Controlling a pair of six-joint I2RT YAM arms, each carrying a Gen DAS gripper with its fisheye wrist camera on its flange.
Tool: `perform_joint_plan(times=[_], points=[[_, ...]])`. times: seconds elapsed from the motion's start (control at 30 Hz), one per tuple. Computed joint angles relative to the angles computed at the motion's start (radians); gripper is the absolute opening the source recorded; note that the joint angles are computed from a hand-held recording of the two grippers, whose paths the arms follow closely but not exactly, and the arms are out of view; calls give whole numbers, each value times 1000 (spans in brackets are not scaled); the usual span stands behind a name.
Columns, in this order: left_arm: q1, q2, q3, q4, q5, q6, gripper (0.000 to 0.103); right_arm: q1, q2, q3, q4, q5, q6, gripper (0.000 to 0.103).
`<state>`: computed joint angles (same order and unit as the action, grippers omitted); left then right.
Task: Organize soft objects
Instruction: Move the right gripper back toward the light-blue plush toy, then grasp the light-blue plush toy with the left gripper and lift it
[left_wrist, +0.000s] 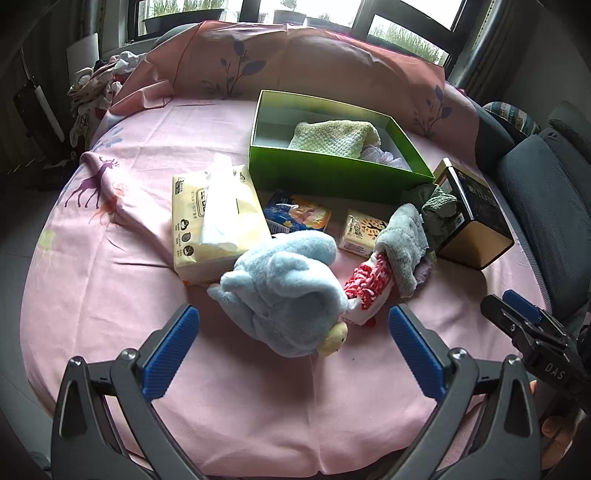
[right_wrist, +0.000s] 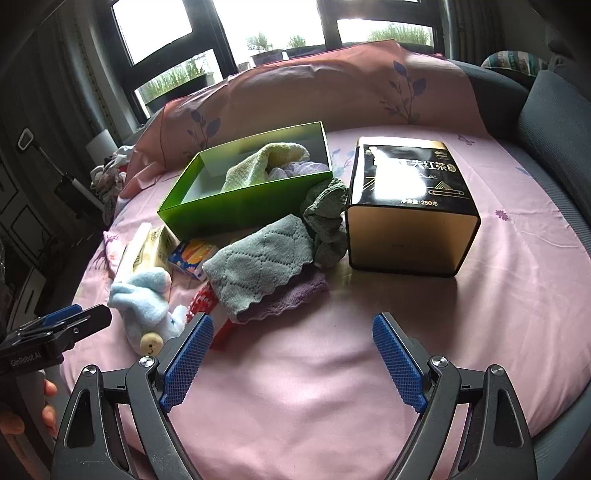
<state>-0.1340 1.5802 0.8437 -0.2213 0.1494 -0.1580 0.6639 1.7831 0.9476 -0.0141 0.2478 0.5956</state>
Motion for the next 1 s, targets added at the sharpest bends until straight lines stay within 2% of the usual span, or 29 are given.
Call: perform_joint_plan(times=[0.13, 0.3, 0.47, 0.7, 0.8, 0.87, 0.93, 0.97, 1.0], points=[[54, 26, -28, 30, 62, 3, 102, 41, 61, -1, 86, -100, -54, 88], [131, 66, -65, 94, 184, 1, 102, 110, 186, 80, 141, -207, -157, 88], [151, 107, -49, 130, 233, 2, 102, 135, 306, 212, 129, -238, -194, 88], [163, 270, 75, 96, 306, 15, 102, 143, 427, 367, 122, -257, -237, 88], [185, 333, 120, 70, 375, 30, 102, 127, 472, 418, 133, -306, -242, 88], [202, 359, 140, 61, 432, 34, 101, 124, 499, 453, 126, -310, -251, 88], [205, 369, 150, 60, 445, 42, 100, 121, 517, 475, 125, -303, -243, 88], [206, 373, 152, 60, 457, 43, 96, 117, 526, 487, 118, -299, -238, 87], [211, 376, 153, 61, 478, 38, 87, 115, 534, 501, 102, -290, -232, 79]])
